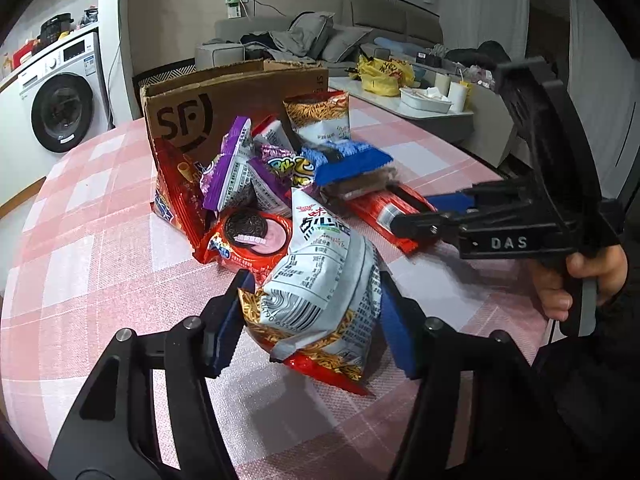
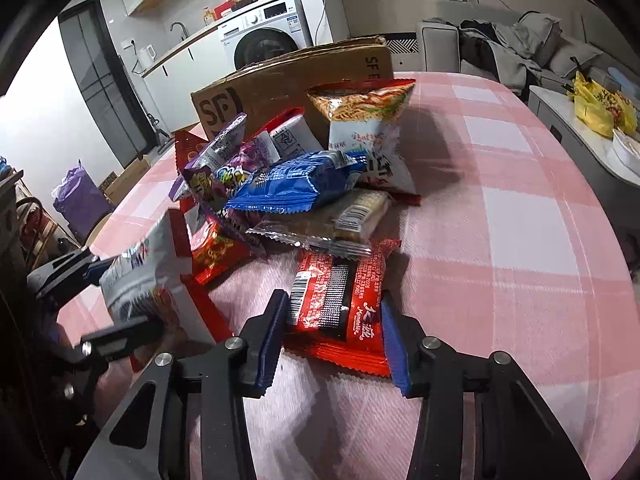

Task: Organize snacks
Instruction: 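Lift both held snacks and lower them into the SF box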

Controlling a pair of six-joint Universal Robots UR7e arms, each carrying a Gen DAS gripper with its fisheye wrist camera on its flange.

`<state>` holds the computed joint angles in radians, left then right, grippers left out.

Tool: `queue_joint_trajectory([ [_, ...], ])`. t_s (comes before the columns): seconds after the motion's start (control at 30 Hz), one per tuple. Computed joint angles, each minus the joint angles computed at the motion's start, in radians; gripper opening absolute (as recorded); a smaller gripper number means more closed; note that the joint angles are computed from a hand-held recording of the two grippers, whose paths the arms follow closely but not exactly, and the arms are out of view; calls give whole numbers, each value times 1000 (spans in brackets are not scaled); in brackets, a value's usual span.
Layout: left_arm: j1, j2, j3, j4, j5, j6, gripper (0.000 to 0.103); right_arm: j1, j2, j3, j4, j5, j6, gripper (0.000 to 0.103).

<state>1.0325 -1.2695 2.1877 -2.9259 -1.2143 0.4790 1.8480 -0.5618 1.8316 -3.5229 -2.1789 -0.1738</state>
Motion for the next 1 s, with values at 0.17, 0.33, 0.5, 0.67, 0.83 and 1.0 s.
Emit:
queue_joint_trajectory([
  [0.17, 1, -24, 8, -15, -13, -15, 58, 7, -11, 50, -58, -5, 12, 44],
  [0.33, -6, -38, 14, -52, -3, -24, 58, 9, -20, 101, -147, -27, 20, 44],
  [0.5, -18, -45, 24, -108, 21, -34, 58, 16, -23, 123, -246, -33, 0, 44],
  [0.67, -30, -60, 30, -155, 57, -43, 58, 38, -28, 131, -332, -22, -38, 44],
  [0.83, -34, -74, 17, -172, 74, -50, 58, 54, -36, 120, -347, 12, -60, 44],
  [1.0, -43, -60, -11, -198, 99, -47, 58, 71, -34, 91, -330, 40, -91, 44],
])
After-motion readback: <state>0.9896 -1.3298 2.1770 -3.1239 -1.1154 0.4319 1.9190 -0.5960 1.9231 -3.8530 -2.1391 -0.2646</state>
